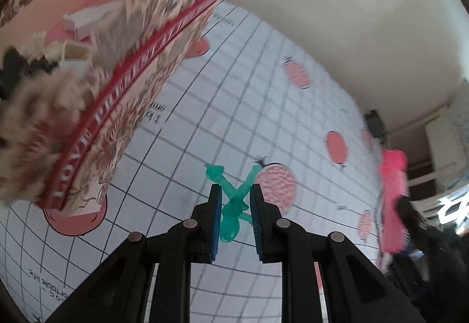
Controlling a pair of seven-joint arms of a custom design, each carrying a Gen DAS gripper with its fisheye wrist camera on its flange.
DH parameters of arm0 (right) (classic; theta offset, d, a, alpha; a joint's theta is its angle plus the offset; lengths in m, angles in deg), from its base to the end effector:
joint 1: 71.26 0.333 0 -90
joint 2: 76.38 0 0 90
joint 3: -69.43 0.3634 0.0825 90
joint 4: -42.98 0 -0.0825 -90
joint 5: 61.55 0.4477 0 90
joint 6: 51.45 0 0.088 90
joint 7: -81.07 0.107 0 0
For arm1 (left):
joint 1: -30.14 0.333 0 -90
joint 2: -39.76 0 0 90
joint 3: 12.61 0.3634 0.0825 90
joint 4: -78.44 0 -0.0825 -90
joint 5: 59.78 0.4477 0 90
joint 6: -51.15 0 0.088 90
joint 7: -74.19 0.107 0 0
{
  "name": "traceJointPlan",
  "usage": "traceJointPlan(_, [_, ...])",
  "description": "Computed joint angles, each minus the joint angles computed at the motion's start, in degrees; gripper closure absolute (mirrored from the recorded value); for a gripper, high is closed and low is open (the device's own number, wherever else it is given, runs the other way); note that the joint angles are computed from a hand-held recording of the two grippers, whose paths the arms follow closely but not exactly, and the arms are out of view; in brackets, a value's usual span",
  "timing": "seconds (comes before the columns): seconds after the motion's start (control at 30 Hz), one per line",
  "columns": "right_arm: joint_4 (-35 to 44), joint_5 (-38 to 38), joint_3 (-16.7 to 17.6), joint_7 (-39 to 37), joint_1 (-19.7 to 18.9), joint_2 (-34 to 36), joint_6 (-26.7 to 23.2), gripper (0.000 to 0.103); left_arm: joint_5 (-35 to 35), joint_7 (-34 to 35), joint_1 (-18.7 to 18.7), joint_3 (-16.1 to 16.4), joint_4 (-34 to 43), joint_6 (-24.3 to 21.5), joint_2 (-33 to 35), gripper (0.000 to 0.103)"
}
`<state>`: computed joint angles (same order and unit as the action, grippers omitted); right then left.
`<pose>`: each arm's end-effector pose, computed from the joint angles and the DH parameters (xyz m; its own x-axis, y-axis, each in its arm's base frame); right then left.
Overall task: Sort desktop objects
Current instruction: 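Lift the green toy and pink roller and carry both over the pink box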
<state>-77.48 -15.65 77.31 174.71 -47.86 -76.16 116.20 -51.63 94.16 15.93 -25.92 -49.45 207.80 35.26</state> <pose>0.5701 0.2932 0.5134 -0.0040 -0.7626 -0.6469 -0.8194 0.3733 -0.4350 0.5333 -0.2865 0.4813 0.4539 -0.7645 0.4578 -0.7237 -0.6160 -0.3111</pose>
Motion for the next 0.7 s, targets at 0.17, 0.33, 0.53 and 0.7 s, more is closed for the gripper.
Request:
traceJointPlan(0.17, [1.28, 1.41, 1.31, -2.51, 1.54, 0.28, 2.84, 0.074, 0.0, 3.62, -0.37, 0.55, -2.05, 3.1, -4.21, 0.083])
traceJointPlan(0.33, [3.27, 9.28, 2.87, -9.83, 3.65, 0.44, 6.32, 0.074, 8.13, -2.09, 3.36, -1.3, -4.18, 3.48, -8.92, 0.083])
traceJointPlan(0.53, [7.1, 22.33, 4.8, -22.35, 6.08, 1.68, 8.33, 0.074, 18.7, -12.46, 9.56, -4.7, -7.6, 2.07, -16.23, 0.083])
traceJointPlan(0.7, [9.45, 20.23, 5.84, -22.13, 7.6, 3.69, 7.97, 0.074, 20.06, -16.26, 10.61, -3.57, -10.34, 1.01, -19.84, 0.083])
